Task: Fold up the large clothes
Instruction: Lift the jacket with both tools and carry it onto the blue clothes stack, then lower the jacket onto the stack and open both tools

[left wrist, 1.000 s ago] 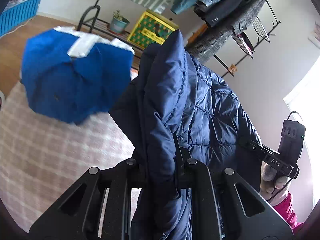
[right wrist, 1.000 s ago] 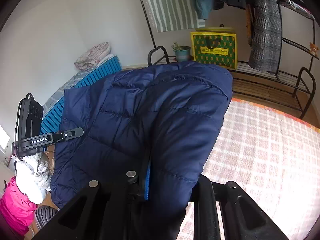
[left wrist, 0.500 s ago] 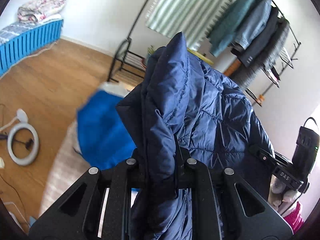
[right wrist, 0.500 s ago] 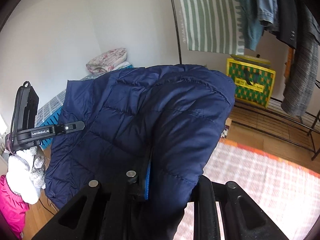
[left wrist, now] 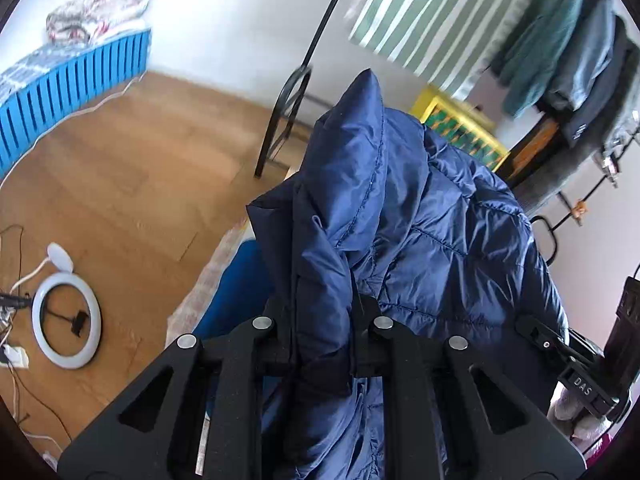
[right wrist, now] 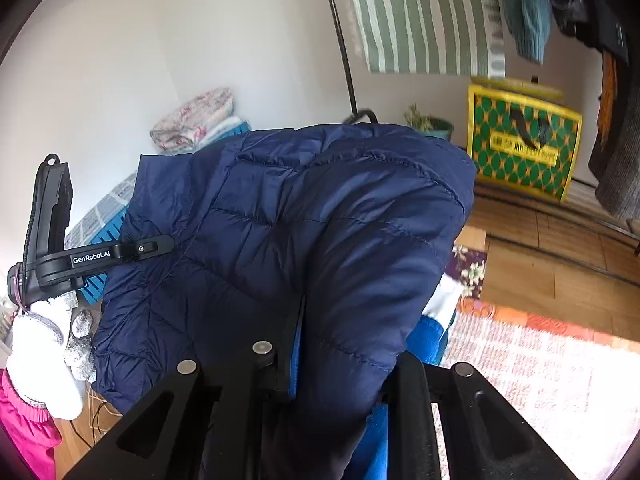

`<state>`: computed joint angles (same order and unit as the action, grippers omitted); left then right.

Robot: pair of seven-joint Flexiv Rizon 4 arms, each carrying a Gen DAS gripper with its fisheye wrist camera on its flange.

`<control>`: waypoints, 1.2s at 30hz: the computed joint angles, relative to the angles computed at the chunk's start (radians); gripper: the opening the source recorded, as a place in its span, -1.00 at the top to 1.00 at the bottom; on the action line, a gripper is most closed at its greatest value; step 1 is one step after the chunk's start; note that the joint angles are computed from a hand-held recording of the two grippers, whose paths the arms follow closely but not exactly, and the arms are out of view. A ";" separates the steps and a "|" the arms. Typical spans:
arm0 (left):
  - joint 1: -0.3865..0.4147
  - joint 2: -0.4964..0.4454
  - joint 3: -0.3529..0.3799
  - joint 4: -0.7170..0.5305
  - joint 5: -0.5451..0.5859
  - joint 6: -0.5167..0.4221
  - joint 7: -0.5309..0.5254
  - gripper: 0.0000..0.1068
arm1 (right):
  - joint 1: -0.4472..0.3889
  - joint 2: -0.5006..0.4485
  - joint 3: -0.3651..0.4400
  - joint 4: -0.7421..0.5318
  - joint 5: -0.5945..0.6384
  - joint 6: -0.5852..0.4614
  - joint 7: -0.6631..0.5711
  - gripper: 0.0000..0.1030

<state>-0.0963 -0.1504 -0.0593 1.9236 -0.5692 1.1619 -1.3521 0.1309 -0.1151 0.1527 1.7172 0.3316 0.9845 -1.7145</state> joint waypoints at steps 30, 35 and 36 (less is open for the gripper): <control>0.010 0.446 0.049 0.165 0.527 -0.062 -0.448 0.03 | 0.013 0.364 -0.071 0.186 -0.062 -0.088 -0.039 -0.22; 0.001 0.616 0.003 0.209 0.579 -0.144 -0.464 0.02 | 0.035 0.518 -0.091 0.252 -0.071 -0.123 -0.064 -0.23; 0.000 0.648 -0.007 0.217 0.589 -0.159 -0.469 0.02 | 0.038 0.548 -0.093 0.264 -0.077 -0.134 -0.063 -0.23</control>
